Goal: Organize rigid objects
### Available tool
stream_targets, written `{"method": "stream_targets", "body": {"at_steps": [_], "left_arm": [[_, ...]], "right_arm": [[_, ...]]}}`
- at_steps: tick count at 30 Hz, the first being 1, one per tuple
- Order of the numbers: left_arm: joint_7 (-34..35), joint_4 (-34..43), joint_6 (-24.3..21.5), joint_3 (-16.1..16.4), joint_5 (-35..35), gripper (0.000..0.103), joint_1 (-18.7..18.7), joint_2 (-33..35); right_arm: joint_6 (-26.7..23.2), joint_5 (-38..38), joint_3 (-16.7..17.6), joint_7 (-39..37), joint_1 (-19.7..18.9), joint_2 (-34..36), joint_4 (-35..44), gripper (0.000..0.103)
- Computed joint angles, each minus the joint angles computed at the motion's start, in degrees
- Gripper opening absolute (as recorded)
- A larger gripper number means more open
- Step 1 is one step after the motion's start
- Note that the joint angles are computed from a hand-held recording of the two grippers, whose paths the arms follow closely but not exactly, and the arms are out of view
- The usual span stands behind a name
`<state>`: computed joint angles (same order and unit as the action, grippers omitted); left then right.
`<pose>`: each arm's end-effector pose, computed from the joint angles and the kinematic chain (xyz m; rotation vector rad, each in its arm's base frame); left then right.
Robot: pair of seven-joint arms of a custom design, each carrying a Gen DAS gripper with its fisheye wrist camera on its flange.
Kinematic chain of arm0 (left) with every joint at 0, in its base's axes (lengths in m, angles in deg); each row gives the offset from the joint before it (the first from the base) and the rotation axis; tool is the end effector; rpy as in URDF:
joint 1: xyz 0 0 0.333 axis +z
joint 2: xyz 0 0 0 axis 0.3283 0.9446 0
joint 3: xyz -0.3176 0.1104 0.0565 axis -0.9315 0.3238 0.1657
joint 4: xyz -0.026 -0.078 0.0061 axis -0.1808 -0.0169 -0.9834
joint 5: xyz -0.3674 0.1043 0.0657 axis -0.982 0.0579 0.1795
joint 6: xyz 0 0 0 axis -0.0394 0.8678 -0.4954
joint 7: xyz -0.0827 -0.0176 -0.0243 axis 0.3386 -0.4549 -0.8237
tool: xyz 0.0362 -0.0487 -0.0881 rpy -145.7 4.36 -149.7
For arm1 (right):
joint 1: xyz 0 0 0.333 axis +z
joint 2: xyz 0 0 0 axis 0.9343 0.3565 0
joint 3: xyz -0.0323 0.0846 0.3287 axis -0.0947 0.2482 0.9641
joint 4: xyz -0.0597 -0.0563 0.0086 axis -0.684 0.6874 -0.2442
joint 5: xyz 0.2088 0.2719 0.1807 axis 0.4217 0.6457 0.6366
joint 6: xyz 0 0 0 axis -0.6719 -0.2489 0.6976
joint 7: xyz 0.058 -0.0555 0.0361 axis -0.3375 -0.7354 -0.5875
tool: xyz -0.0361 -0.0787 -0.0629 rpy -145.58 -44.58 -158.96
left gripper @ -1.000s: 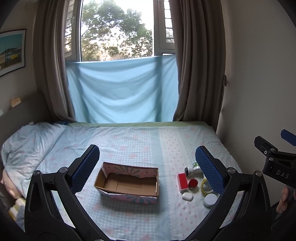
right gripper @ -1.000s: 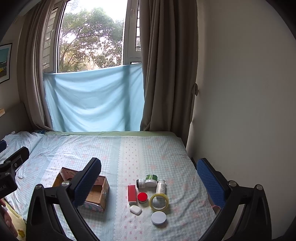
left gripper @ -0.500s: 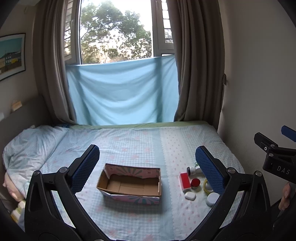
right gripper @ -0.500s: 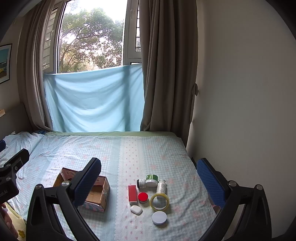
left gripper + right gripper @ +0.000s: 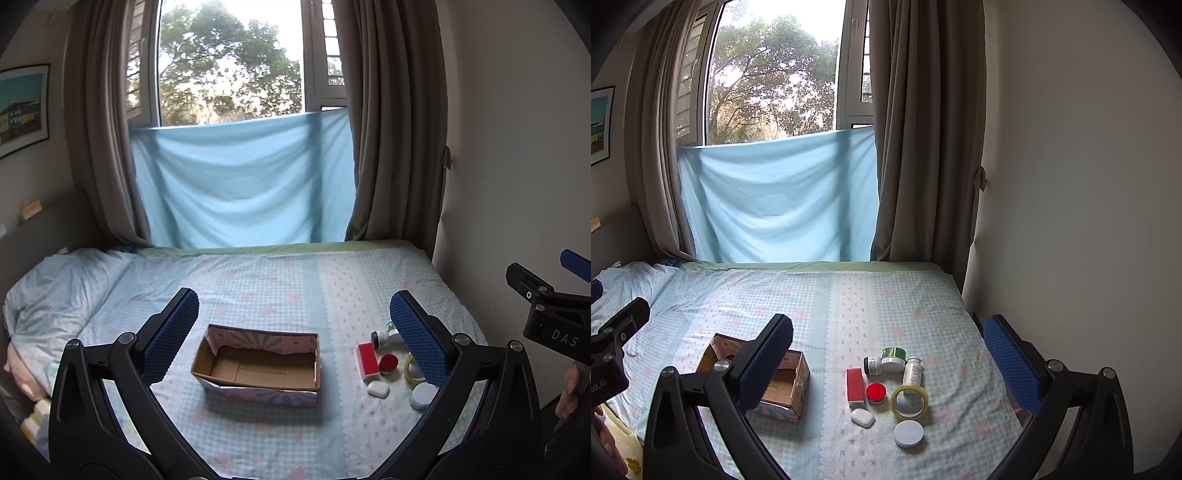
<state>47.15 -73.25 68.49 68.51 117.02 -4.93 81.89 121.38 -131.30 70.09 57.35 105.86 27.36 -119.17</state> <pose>0.4728 -0.3779 0.7356 -1.5592 1.4939 -0.8719 0.5249 0.4068 0.7281 -1.6017 1.5947 -0.9414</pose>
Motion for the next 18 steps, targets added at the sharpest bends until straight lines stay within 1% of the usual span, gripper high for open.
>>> {"method": "stream_targets", "body": {"at_steps": [18], "left_arm": [[0.06, 0.03, 0.03, 0.23, -0.71, 0.103, 0.07, 0.18]], "right_arm": [[-0.02, -0.03, 0.0, -0.01, 0.18, 0.16, 0.11, 0.103]]}}
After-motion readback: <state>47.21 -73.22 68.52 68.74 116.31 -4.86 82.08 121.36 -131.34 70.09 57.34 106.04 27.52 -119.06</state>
